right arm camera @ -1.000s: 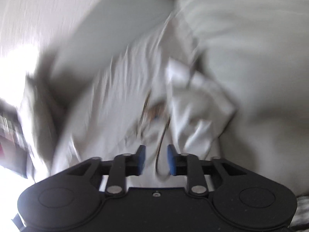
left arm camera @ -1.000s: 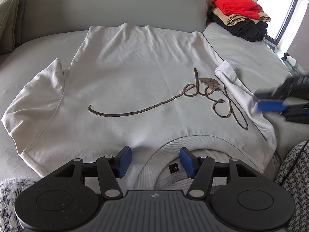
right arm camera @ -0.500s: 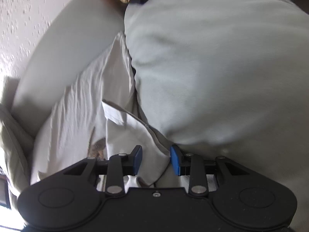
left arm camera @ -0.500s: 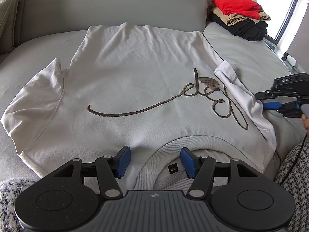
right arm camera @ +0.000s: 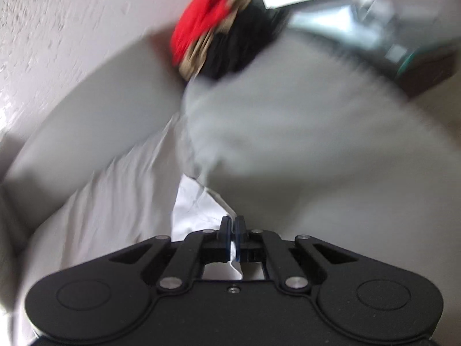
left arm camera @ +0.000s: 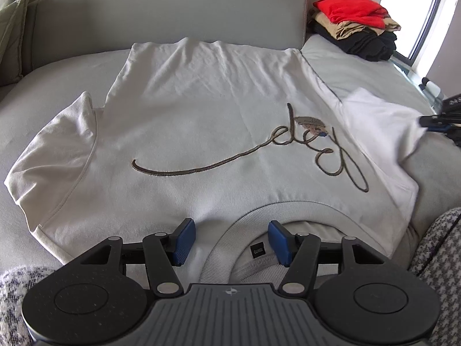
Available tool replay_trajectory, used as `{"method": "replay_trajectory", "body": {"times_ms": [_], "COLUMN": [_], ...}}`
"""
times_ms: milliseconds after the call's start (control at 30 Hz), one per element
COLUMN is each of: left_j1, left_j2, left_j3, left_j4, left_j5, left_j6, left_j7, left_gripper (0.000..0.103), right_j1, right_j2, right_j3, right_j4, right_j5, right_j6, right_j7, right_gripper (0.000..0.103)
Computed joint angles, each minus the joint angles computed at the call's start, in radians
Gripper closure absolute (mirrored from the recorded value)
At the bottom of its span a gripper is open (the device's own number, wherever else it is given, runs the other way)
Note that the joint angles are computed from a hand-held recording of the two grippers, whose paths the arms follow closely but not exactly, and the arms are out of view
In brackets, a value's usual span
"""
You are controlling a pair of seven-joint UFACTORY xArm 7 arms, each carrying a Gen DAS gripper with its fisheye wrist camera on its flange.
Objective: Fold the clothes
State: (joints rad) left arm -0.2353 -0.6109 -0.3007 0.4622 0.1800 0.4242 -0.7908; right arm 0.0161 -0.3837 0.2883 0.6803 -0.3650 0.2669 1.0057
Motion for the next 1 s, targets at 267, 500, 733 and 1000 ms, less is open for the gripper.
{"method": "replay_trajectory", "body": {"times_ms": [267, 500, 733, 1000], "left_j1": [-0.006, -0.004, -0.003, -0.002], "left_j2": [-0.012, -0.014, -0.012, -0.009], "left_j3": [0.009, 0.003, 0.001, 0.000], "left_j4": [-0.017, -0.015, -0.012, -0.011], "left_j5": [-0.024, -0.015, -0.012, -0.007], "left_j6": [-0.018, -0.007, -0.003, -0.003], "left_j7": [-0.003, -0.006, -0.007, -0.009], "left_gripper": [0.046, 0.045, 0.045, 0.044], "right_j1": [-0.026, 0.171, 0.363, 0.421], "right_j2": [0.022, -0.066, -0.117, -0.051], "right_j3": [-0.028, -0.228, -0.456, -0.486], "right_j4": [0.016, -0.068, -0.183, -0.183], "right_j5": [-0.068, 0.272, 0.630, 0.818], "right_j6": [0.129, 0.057, -0.038, -0.148], "right_j7": [-0.006, -0.223, -0.479, -0.613], "right_gripper": [0.100, 0.061, 0.070, 0.101]}}
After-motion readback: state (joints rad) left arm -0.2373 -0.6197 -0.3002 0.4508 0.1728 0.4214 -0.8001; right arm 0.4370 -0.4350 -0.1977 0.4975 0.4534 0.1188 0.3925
